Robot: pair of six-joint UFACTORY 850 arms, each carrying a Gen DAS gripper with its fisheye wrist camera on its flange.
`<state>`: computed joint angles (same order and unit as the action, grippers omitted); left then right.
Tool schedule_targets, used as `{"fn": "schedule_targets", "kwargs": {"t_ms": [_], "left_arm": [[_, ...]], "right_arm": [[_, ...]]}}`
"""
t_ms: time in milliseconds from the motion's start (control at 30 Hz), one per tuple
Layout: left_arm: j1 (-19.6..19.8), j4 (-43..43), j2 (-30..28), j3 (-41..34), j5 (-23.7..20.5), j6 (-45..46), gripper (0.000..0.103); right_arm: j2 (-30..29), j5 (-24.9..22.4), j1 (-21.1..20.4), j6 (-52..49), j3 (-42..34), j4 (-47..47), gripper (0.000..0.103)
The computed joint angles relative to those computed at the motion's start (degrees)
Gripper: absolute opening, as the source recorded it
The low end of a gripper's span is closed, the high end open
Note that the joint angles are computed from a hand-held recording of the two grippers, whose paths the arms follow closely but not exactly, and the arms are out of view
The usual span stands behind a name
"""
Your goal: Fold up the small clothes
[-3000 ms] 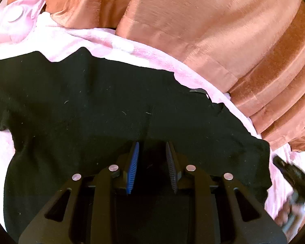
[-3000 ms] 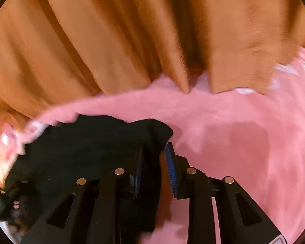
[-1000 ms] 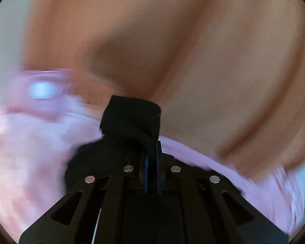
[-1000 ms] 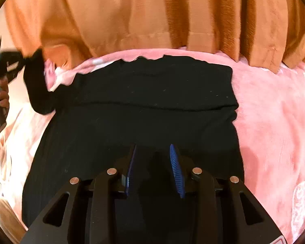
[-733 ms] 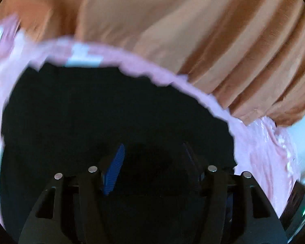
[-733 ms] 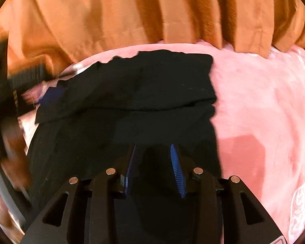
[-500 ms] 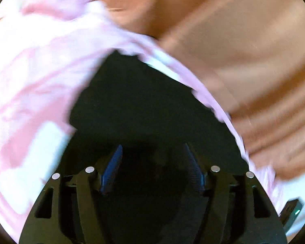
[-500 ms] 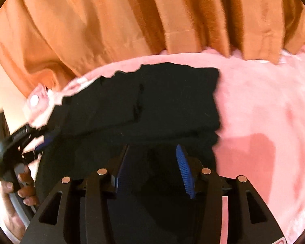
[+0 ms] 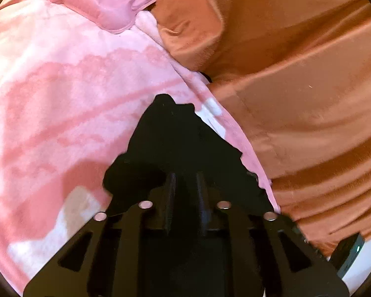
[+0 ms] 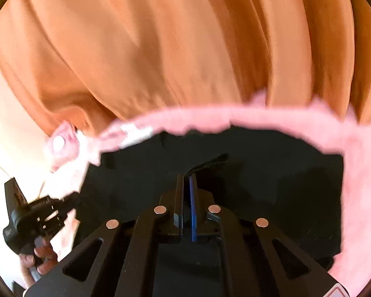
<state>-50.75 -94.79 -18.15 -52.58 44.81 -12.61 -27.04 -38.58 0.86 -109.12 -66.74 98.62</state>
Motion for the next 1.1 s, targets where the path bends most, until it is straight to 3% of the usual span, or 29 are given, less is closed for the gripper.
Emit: {"fn": "schedule_targets", "kwargs": {"t_ms": [67, 167, 233, 367, 433, 467, 533, 600, 633, 767, 800, 900, 933, 1000, 1100], "left_arm": [[-0.91, -1.8, -0.94, -0.91, -0.54, -0.05, 0.061], [0.64, -1.1, -3.92, -2.86, -5.61, 0.63, 0.061], [1.24, -3.76, -5.12, -4.26, -3.94, 5.23, 0.059], [3.23, -1.82, -3.14, -2.36, -4.44, 4.57, 0.019], [3.46, -2.21, -2.31, -1.5, -3.84, 5.1, 0.021], [3.74, -3.28, -2.55, -1.6, -4.63, 7.41, 0.02], [4.3, -6.01, -3.92, -2.38, -6.49, 11.06, 0.013], [3.57, -4.98, -4.28, -2.09, -5.3, 9.66, 0.01], [3.34, -5.15, -4.03, -1.99, -5.15, 9.56, 0.01], [3.35, -7.76, -4.18, -2.59, -4.89, 13.76, 0.01], [3.27, -8.8, -4.42, -3.05, -4.5, 15.37, 0.011], [3.08, -12.62, -4.95, -4.51, -3.65, 21.26, 0.011], [2.84, -13.8, -5.21, -4.98, -3.22, 23.26, 0.011], [2.23, -16.06, -6.08, -6.13, -1.68, 26.87, 0.011], [1.6, -18.82, -7.3, -7.79, 0.44, 30.29, 0.011]], "right_arm": [[0.36, -1.28, -0.35, 0.61, 0.07, -0.3, 0.004], [-0.1, -3.67, -0.94, 3.71, -0.72, -1.37, 0.004], [-0.11, -7.34, -1.79, 7.57, -1.79, -3.39, 0.004], [3.87, -11.94, -3.48, 2.91, 0.1, 0.61, 0.004], [5.42, -12.75, -5.34, -1.01, 1.76, 4.97, 0.004], [5.32, -11.9, -5.89, -2.13, 2.06, 6.05, 0.004], [1.32, -4.84, -5.91, -1.12, 0.02, 4.49, 0.004], [-5.51, 5.1, -4.7, 7.09, -4.82, -3.91, 0.003], [-7.98, 7.0, -4.67, 9.69, -6.0, -6.38, 0.003], [-7.36, 2.72, -6.33, 3.88, -3.22, -0.45, 0.003], [-7.86, 5.09, -5.92, 2.85, -3.56, -0.32, 0.001], [-8.59, 4.72, -6.89, 4.52, -4.08, -0.82, 0.0], [-6.76, 7.83, -6.84, 1.75, -2.33, 3.14, 0.0], [-2.79, 7.29, -7.28, -5.32, 1.8, 10.62, 0.008], [0.37, 3.91, -3.86, -2.7, 3.66, 3.85, 0.008]]}}
